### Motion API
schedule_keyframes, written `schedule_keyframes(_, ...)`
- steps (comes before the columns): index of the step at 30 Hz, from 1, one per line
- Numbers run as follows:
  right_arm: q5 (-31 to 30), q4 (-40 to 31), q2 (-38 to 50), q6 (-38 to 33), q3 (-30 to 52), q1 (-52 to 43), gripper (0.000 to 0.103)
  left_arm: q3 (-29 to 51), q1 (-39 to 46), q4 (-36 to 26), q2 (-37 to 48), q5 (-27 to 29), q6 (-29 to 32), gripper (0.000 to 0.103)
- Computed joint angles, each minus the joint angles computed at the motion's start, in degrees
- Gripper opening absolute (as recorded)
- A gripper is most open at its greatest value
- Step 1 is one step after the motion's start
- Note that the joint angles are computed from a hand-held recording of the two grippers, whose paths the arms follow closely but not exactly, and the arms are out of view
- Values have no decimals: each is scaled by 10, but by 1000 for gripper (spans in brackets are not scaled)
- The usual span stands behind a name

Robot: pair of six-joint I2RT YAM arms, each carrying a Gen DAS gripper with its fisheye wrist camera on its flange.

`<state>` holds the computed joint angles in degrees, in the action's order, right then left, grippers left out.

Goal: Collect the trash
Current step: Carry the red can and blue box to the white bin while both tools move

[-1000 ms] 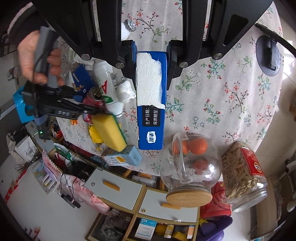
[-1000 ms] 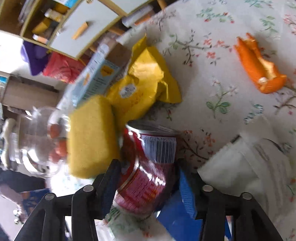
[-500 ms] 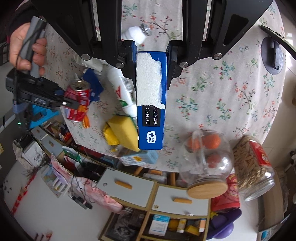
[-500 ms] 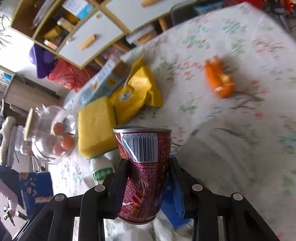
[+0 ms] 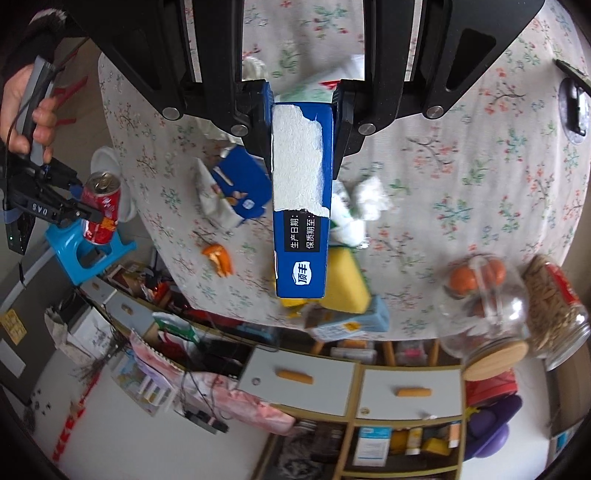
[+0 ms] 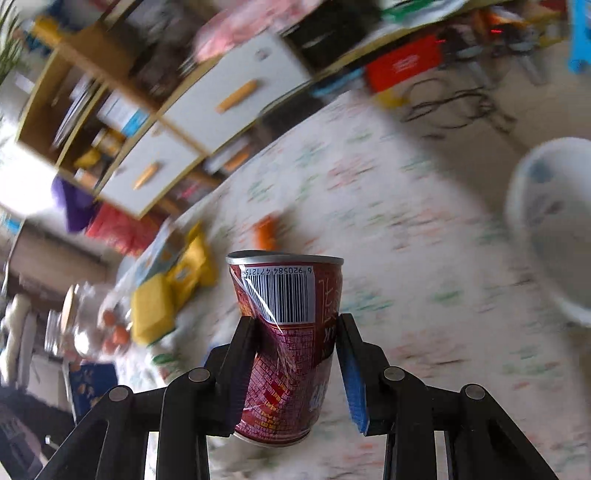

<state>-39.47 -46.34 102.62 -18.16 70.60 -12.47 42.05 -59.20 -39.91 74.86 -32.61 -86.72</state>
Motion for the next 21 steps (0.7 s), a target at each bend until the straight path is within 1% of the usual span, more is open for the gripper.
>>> schedule_keyframes(3, 4, -11, 52, 9, 60, -55, 39, 22, 9, 28, 41, 13, 28, 24)
schedule_keyframes(6, 32, 1, 85, 22, 101, -90, 39, 47, 16, 47, 75, 22, 51, 24)
schedule_keyframes(12, 70, -11, 161, 24, 188, -139, 39, 124, 14, 57, 149, 23, 93, 24)
schedule_keyframes(14, 83, -16, 186, 21, 218, -151, 39, 166, 13, 54, 183, 25, 117, 24)
schedule_keyframes(18, 89, -40, 235, 8, 280, -180, 40, 260, 17, 51, 257, 33, 179, 24)
schedule_keyframes(20, 92, -52, 256, -3, 307, -190, 42, 296, 23, 64, 289, 48, 203, 24)
schedule_keyframes(21, 92, -70, 269, -12, 326, -194, 45, 315, 26, 71, 306, 56, 214, 24)
